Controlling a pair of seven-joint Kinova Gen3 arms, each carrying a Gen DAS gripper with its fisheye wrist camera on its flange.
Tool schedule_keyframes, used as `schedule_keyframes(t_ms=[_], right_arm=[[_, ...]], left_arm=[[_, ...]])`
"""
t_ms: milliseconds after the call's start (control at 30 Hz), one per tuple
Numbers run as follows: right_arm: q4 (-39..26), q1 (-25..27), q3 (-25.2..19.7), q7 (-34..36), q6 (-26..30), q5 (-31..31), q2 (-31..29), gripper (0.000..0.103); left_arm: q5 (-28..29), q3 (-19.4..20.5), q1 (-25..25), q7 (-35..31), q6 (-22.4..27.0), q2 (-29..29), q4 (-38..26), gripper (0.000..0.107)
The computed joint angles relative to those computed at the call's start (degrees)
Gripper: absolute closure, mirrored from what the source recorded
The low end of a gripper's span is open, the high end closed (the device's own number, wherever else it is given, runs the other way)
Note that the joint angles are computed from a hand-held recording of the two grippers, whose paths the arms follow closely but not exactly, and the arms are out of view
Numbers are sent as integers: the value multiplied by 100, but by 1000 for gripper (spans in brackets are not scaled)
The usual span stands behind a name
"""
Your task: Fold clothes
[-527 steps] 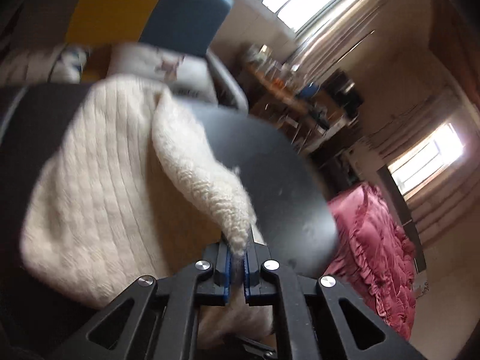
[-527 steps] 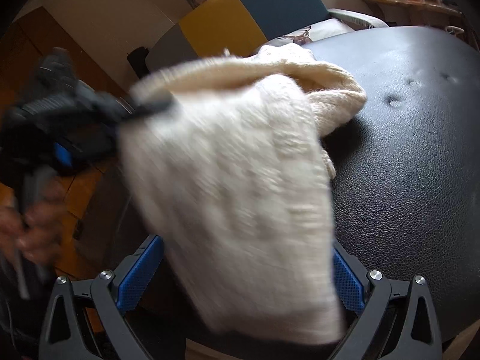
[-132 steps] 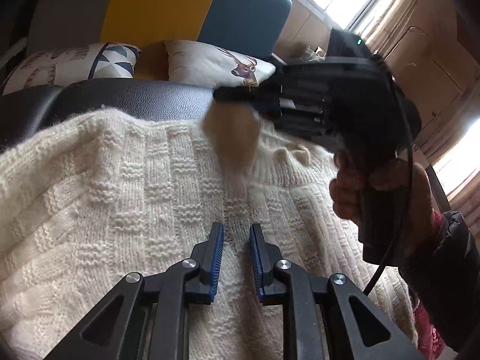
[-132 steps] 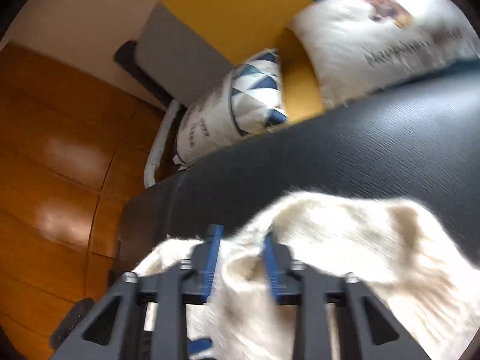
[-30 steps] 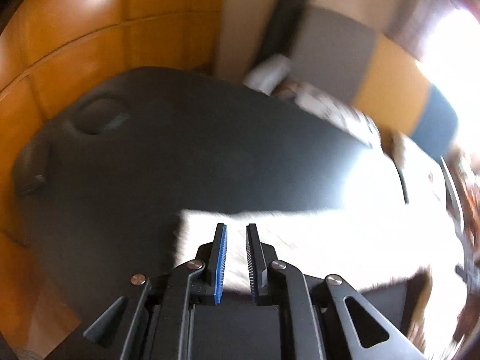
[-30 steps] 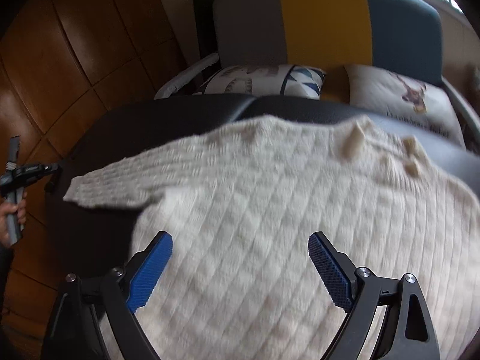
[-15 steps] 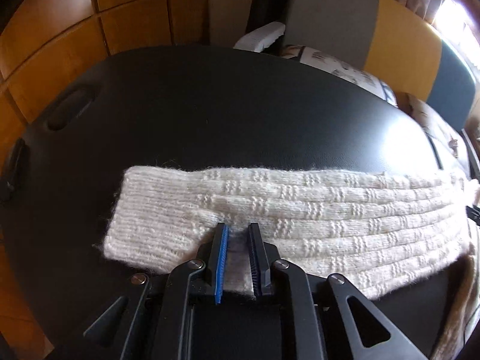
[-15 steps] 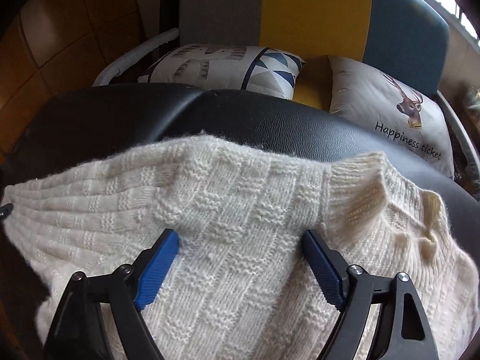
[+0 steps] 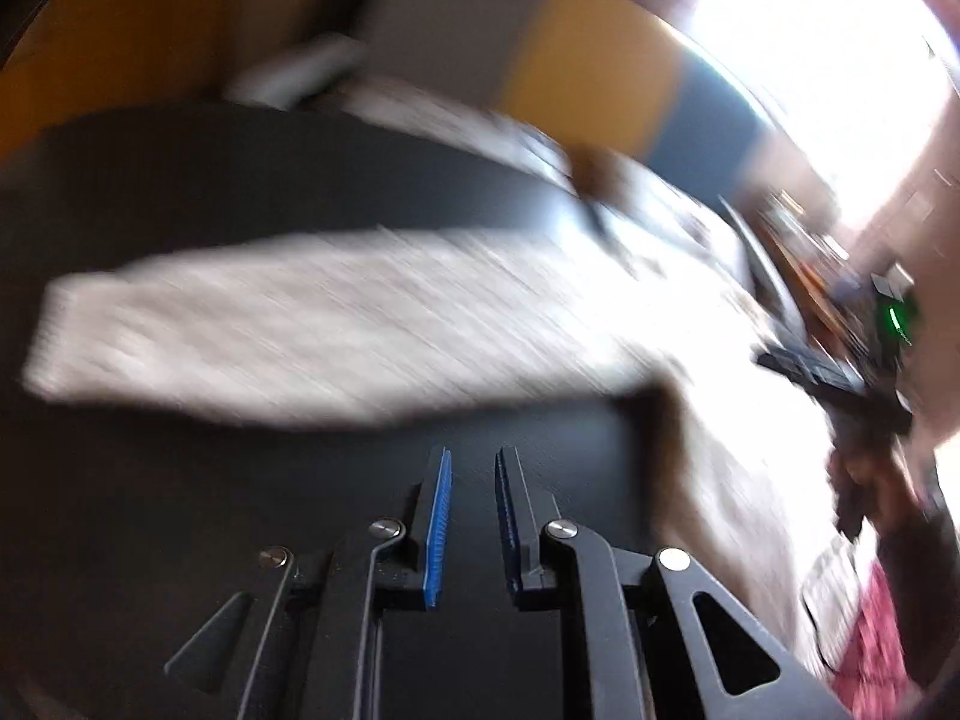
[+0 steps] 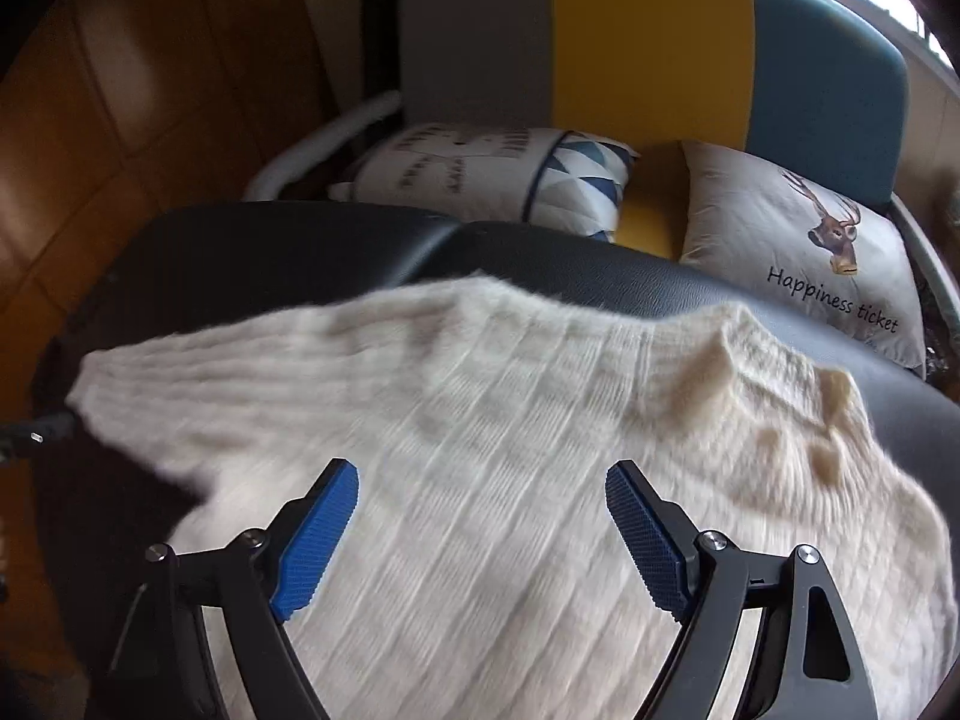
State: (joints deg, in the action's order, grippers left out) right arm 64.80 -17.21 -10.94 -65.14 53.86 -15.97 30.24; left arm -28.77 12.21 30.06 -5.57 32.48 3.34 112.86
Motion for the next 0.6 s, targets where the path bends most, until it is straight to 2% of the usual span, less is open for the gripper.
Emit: schedule_keyframes(t_ms=[67, 133, 233, 300, 367, 433, 500, 600], right_arm=[[531, 352, -253, 342, 143, -237, -409, 17], [1062, 695, -307, 716, 233, -554, -772, 17], [1858, 1129, -186, 1264, 274, -922, -1250, 17], [2389, 1221, 45, 1521, 99, -1010, -1509, 17], [2752, 1251, 275, 1611, -54, -966, -1672, 16], [2983, 1284, 453, 1563, -234, -806, -1752, 17], [3112, 1356, 579, 1599, -395, -752, -1728, 23], [3364, 1436, 554, 1829, -906, -702, -1807, 23]], left_arm=[[232, 133, 129, -178, -312, 223, -76, 93], [187, 147, 377, 13, -532, 432, -141, 93], [-271, -433, 1116, 712, -1079, 486, -46, 93], [-496, -601, 1431, 929, -1165, 611, -154, 93], [-433, -345, 1374, 773, -982, 812, -396, 93], [-216, -102, 1329, 370, -518, 1165, -796, 93], [-266, -285, 1626, 279, -70, 1393, -1106, 93], [-66, -463, 1809, 378, 162, 1424, -1279, 93]])
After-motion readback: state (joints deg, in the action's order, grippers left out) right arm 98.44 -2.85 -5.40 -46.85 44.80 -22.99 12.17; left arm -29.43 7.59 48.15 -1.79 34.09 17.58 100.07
